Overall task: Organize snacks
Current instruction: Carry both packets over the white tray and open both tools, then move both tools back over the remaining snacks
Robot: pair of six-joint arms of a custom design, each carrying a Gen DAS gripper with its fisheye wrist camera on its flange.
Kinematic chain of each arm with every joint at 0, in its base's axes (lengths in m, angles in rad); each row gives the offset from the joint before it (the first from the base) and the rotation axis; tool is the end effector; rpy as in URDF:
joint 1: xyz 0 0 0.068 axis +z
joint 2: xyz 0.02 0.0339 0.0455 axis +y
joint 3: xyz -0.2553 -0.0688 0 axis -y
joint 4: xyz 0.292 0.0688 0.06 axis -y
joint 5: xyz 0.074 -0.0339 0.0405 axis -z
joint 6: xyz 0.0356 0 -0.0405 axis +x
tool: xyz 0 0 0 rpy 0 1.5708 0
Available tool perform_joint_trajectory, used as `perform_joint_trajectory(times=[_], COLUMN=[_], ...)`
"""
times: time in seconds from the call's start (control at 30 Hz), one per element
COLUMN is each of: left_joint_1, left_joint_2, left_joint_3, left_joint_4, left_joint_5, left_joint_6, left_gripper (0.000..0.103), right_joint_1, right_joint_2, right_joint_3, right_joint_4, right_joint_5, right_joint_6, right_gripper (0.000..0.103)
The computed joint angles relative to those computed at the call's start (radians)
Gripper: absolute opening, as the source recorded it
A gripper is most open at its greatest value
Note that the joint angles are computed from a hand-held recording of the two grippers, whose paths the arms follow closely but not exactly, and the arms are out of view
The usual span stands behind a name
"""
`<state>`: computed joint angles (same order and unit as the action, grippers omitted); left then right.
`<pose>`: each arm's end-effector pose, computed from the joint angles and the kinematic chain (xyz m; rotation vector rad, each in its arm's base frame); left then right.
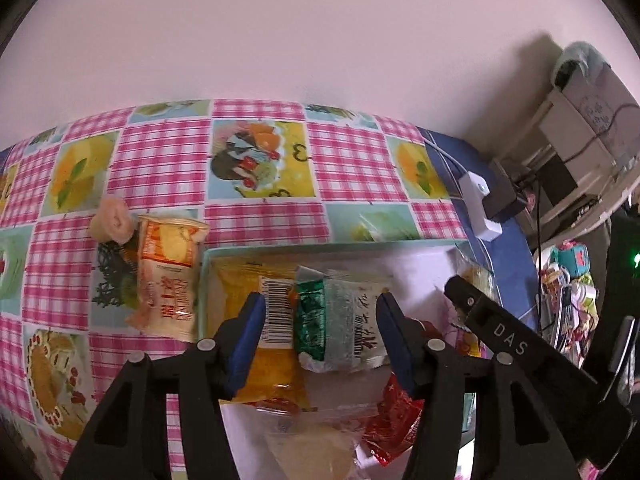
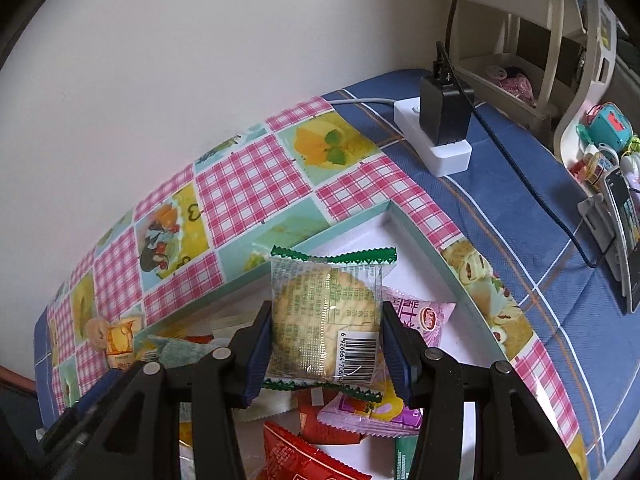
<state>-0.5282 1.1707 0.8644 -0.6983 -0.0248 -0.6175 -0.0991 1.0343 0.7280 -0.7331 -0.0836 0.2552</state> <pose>0.2387 -0.1383 0.2253 -0.1267 2.6231 -0.3867 0.2406 -0.0209 0.2077 0.4313 2.5778 0.1644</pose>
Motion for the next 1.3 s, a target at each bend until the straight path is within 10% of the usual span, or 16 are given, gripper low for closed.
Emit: perform_joint_trajectory(times=[0.8, 1.3], left_joint_1=[0.268, 0.521], left_joint_2=[-0.051, -0.187], left_joint_3=[-0.076, -0.128], left_joint_4=[-0.143, -0.179], left_joint_5=[-0.247, -0.251], left_joint_6=[-0.038, 0.062], left_gripper=[0.099, 0.102], right_joint_1=[0.104, 0.271], right_joint_2=[0.065, 0.011], right_joint_3=[0.015, 0.009], right_joint_4=[-0.012, 0.012], right_joint_5=[0.086, 0.189], right_joint_6=[-0.019, 0.015], right_gripper=[0.103, 0.103])
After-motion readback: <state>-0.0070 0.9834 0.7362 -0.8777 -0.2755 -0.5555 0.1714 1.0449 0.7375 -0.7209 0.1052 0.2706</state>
